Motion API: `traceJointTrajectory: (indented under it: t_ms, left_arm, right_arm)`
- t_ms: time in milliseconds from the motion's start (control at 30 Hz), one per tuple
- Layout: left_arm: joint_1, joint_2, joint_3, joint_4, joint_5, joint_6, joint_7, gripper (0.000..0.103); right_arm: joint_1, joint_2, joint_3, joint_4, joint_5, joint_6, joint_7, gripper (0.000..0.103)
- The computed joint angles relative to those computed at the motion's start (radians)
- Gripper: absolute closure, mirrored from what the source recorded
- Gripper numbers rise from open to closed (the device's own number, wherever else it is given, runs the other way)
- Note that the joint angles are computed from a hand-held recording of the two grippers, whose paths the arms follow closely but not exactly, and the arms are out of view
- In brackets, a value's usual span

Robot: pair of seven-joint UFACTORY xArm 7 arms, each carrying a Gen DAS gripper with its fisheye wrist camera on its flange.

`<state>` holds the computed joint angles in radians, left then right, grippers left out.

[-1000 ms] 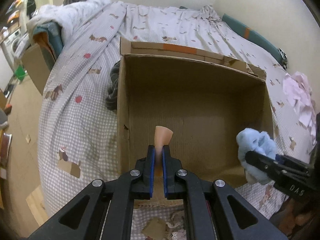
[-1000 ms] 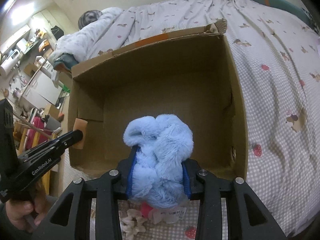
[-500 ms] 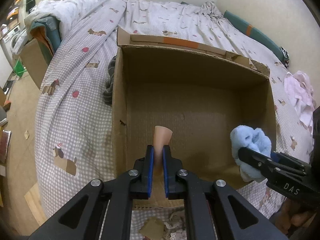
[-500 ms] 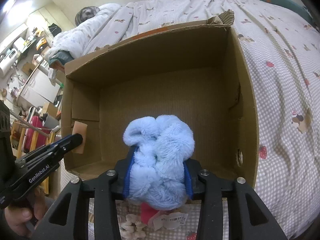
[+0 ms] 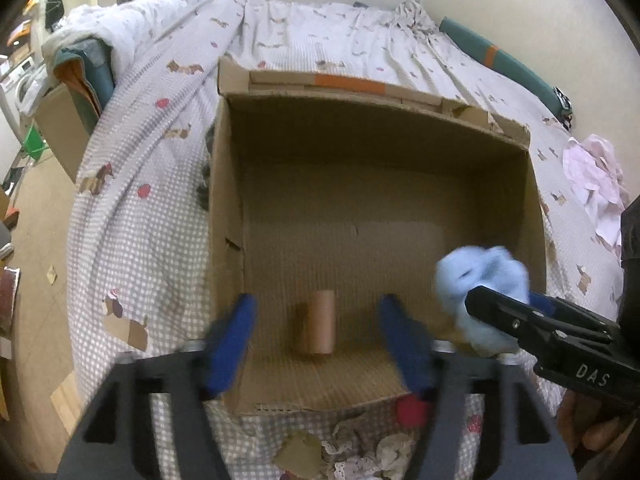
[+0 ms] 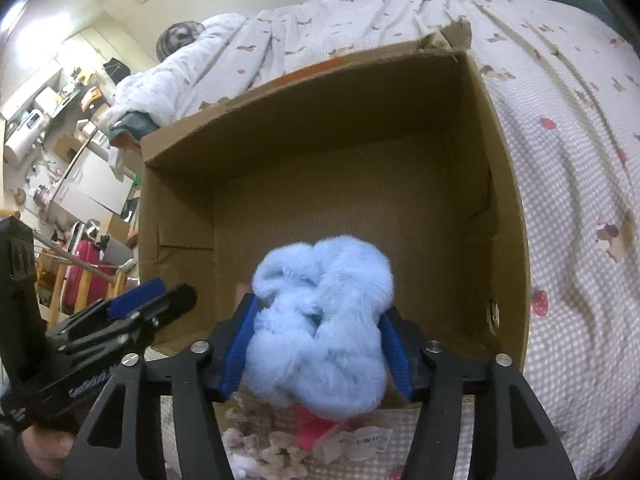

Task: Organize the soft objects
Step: 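Carry both items into the box and open both grippers to release them, then withdraw both grippers from the box back over the bed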

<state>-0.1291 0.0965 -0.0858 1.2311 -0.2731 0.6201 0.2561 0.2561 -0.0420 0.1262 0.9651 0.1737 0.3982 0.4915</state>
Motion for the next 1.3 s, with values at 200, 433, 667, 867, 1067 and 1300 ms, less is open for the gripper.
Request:
traceJointTrajectory:
  t_ms: [200, 433, 667, 867, 1067, 1300]
  left_arm:
    - [-0.001, -0.002, 0.003, 0.007, 0.03, -0.003, -0.029, 0.031]
    - [-0.023, -0.033, 0.014, -0.039, 0.195, -0.094, -0.163, 0.022]
    - [-0.005, -0.048, 0.011, -0.051, 0.094, -0.139, -0.104, 0.012]
    - [0.002, -0.052, 0.012, -0.061, 0.057, -0.159, -0.096, 0.001]
    - [-0.003, -0.077, 0.013, -0.092, 0.105, -0.188, -0.105, 0.001]
    - [-0.007, -0.118, 0.017, -0.131, 0.146, -0.205, -0.12, 0.001]
  right_arm:
    - [-0.025, -0.038, 0.014, -0.039, -0.192, -0.1, 0.177, 0.005]
    - [-0.025, -0.042, 0.019, -0.032, -0.256, -0.125, 0.205, 0.0]
    - [-0.034, -0.052, 0.026, -0.038, -0.316, -0.133, 0.246, 0.0]
    - [-0.035, -0.052, 0.032, -0.027, -0.355, -0.102, 0.28, 0.0]
    - [-0.042, -0.074, 0.04, -0.039, -0.413, -0.09, 0.328, 0.0]
    - [-0.04, -0.098, 0.044, -0.049, -0.405, -0.052, 0.329, 0.0]
